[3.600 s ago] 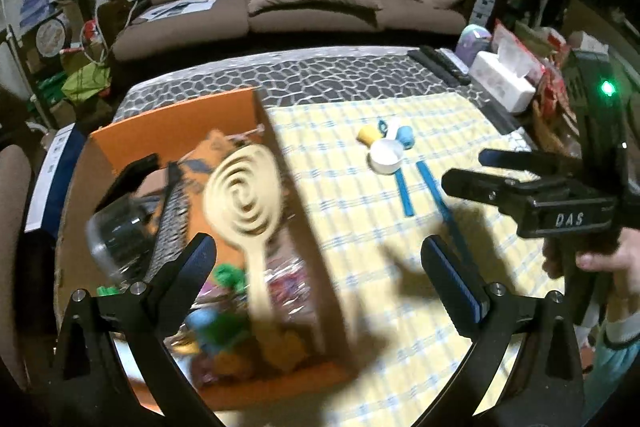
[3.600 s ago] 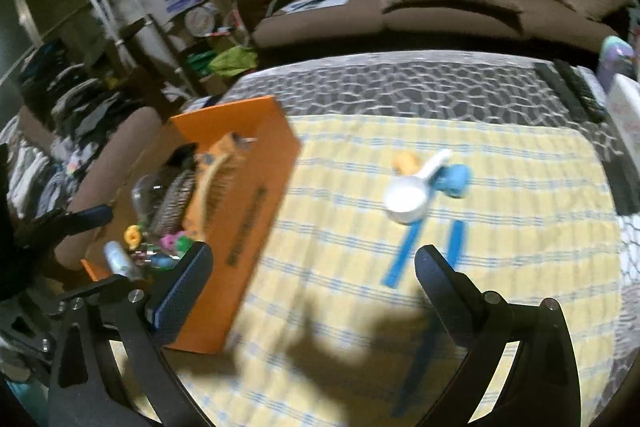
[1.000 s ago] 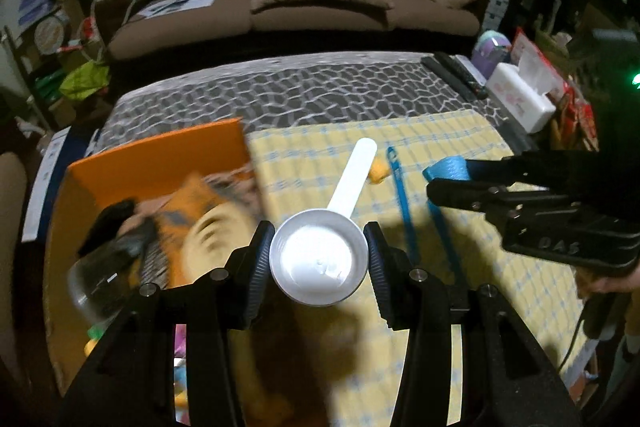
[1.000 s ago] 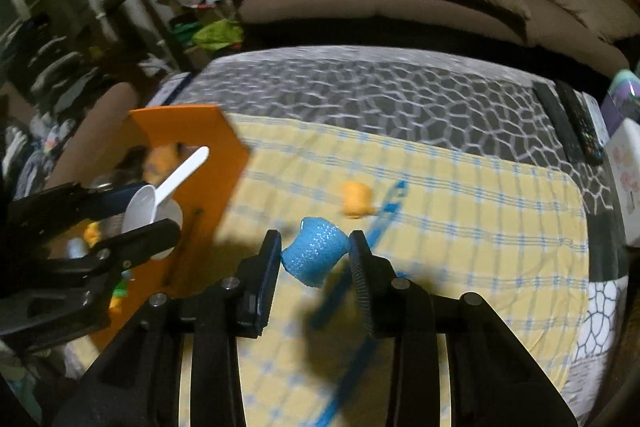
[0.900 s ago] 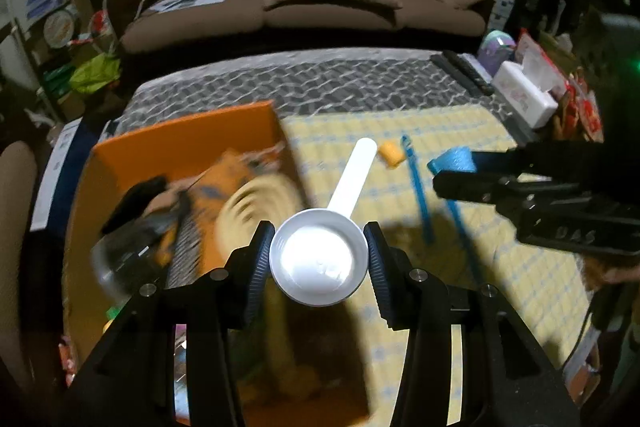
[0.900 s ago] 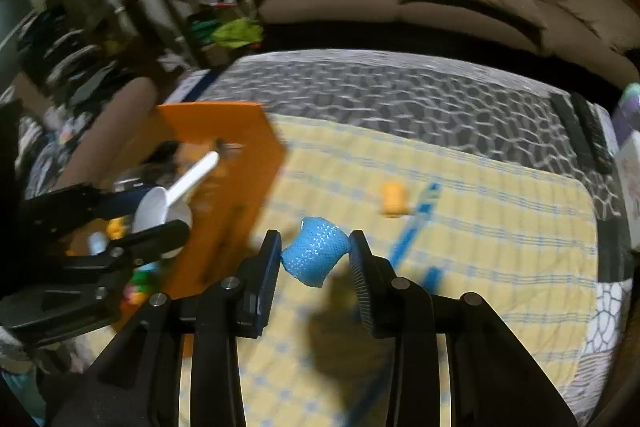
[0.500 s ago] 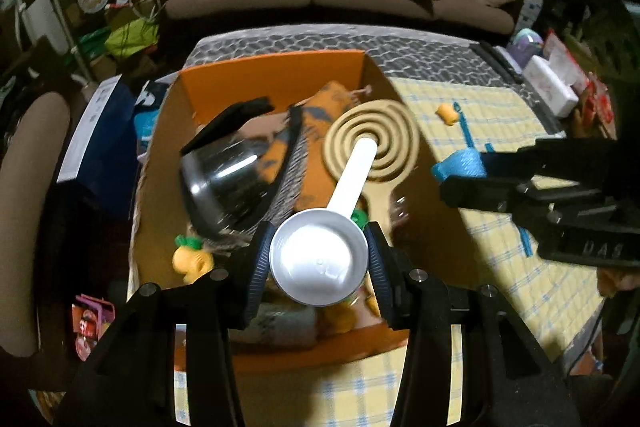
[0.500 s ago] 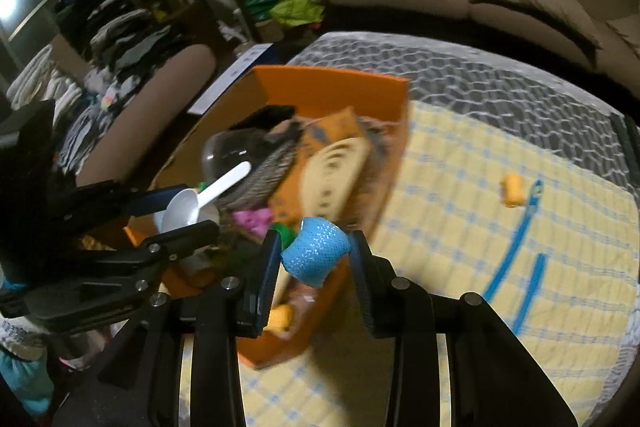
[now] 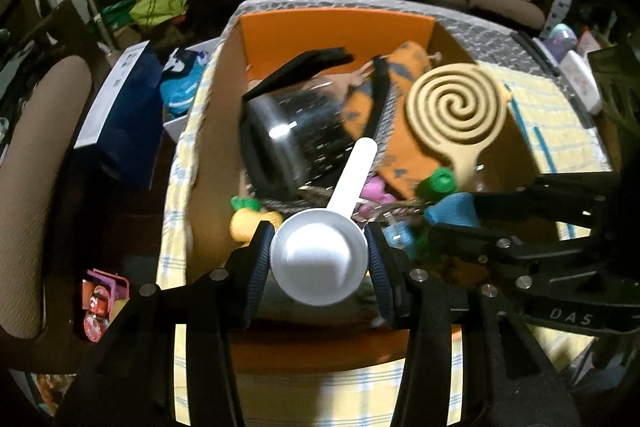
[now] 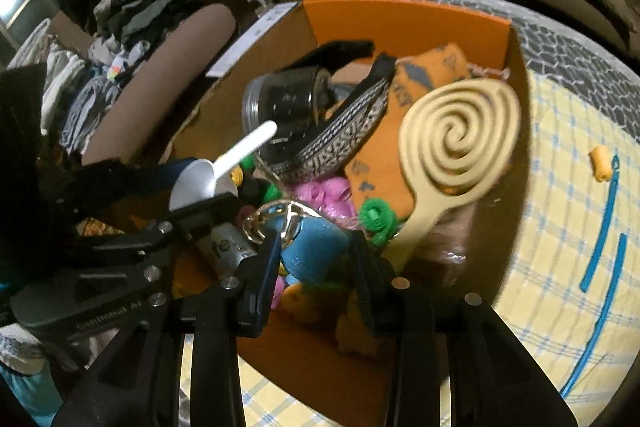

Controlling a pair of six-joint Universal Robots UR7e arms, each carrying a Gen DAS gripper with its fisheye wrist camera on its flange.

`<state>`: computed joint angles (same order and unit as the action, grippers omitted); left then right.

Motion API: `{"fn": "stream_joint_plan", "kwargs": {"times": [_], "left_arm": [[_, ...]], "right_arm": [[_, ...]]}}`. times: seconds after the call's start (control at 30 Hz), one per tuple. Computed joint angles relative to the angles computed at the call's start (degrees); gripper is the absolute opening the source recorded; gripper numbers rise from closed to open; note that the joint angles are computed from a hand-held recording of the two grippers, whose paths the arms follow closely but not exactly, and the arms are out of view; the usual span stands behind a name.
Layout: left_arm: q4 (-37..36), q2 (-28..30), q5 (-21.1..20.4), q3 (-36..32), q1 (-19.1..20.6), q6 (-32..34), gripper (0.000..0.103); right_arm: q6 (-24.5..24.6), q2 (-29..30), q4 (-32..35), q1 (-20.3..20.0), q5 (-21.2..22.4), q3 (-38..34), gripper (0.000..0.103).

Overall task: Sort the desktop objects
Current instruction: 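Open both tools to drop the scoop and blue roller into the box, then withdraw both tools from the box back over the table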

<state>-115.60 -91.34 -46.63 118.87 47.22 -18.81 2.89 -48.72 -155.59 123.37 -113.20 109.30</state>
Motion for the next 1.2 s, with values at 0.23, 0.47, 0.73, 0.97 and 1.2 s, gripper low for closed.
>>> {"fn": "stream_joint_plan", "kwargs": {"times": [0.23,0.47,0.73,0.97,1.2], "left_arm": [[0.2,-1.3,0.4,0.3,1.1,-0.8,0.055],[0.2,-3.1,0.8,0.5,-1.1,-0.9,0.062],[1.1,-4.5,1.6,0.5,-5.3,-2.0,0.069],[2.5,-6.0,2.0,1.0,-8.4,-3.8,0.085],[3.7,-7.9,1.8,2.4,-11.6,-6.2,0.098]], "right_arm": [[1.1,0.3,-1.1,0.5,-1.3,-0.1,0.048],[1.4,-1.4,-1.0,1.8,-3.6,0.1,0.054],[2.9,-3.3,0.2,3.3,-5.8,1.0,0.066],[4.4,-6.3,0.4,4.8,-8.8,3.0,0.087],[7.0,-10.7,-0.2,6.1,-12.8,6.8,0.102]]}}
